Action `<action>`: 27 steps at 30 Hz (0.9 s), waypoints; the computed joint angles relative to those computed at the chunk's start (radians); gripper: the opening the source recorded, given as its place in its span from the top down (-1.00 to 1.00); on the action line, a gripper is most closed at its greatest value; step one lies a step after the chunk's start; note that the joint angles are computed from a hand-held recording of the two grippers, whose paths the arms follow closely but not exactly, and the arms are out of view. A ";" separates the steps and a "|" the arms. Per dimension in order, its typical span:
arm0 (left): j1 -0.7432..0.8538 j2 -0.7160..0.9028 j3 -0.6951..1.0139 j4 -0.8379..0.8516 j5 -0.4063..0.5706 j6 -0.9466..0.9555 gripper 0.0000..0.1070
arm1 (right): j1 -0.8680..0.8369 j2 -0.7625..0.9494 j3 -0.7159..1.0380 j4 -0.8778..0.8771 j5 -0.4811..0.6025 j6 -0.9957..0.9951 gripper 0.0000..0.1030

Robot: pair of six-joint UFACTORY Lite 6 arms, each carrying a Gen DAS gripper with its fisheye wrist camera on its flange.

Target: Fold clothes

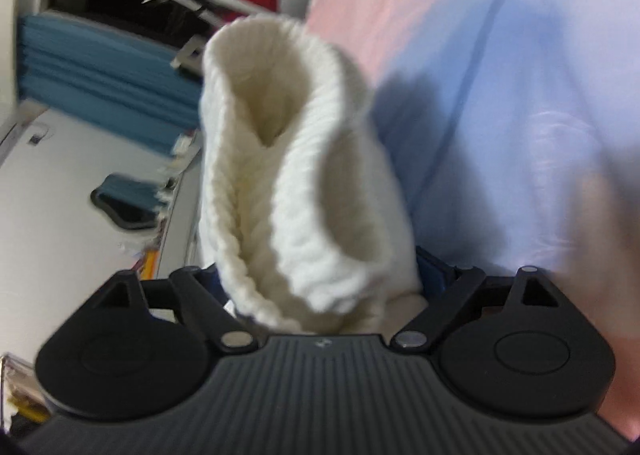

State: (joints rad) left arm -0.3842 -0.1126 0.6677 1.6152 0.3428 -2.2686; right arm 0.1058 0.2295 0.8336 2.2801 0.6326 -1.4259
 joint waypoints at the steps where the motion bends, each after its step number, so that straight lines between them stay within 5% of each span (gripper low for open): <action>1: 0.024 -0.011 -0.004 -0.017 -0.044 0.015 -0.73 | 0.014 -0.003 0.008 -0.005 -0.027 -0.015 -0.71; 7: 0.153 -0.215 -0.120 -0.277 -0.315 0.289 -0.70 | 0.075 -0.086 -0.010 0.018 -0.202 -0.008 -0.01; 11: 0.308 -0.323 -0.184 -0.339 -0.656 0.430 -0.92 | 0.119 -0.143 -0.026 0.107 -0.273 -0.063 0.13; 14: 0.320 -0.219 -0.094 -0.416 -0.715 0.536 -0.92 | 0.142 -0.160 -0.019 0.168 -0.312 -0.129 0.17; 16: 0.293 -0.093 0.019 -0.433 -0.670 0.599 -0.92 | 0.140 -0.176 -0.029 0.202 -0.304 -0.160 0.21; 20: 0.287 0.228 0.309 -0.072 -0.587 0.323 -0.92 | 0.125 -0.217 -0.053 0.264 -0.276 -0.229 0.24; 22: 0.352 0.363 0.413 0.033 -0.689 0.202 -0.92 | 0.110 -0.235 -0.073 0.266 -0.253 -0.250 0.24; 27: 0.436 0.538 0.509 -0.043 -0.897 0.248 -0.78 | 0.086 -0.225 -0.071 0.222 -0.224 -0.249 0.24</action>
State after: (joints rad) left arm 0.0521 0.4250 1.1769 1.5718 -0.5539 -2.0210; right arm 0.1917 0.0049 0.7629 2.5018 0.4086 -1.6753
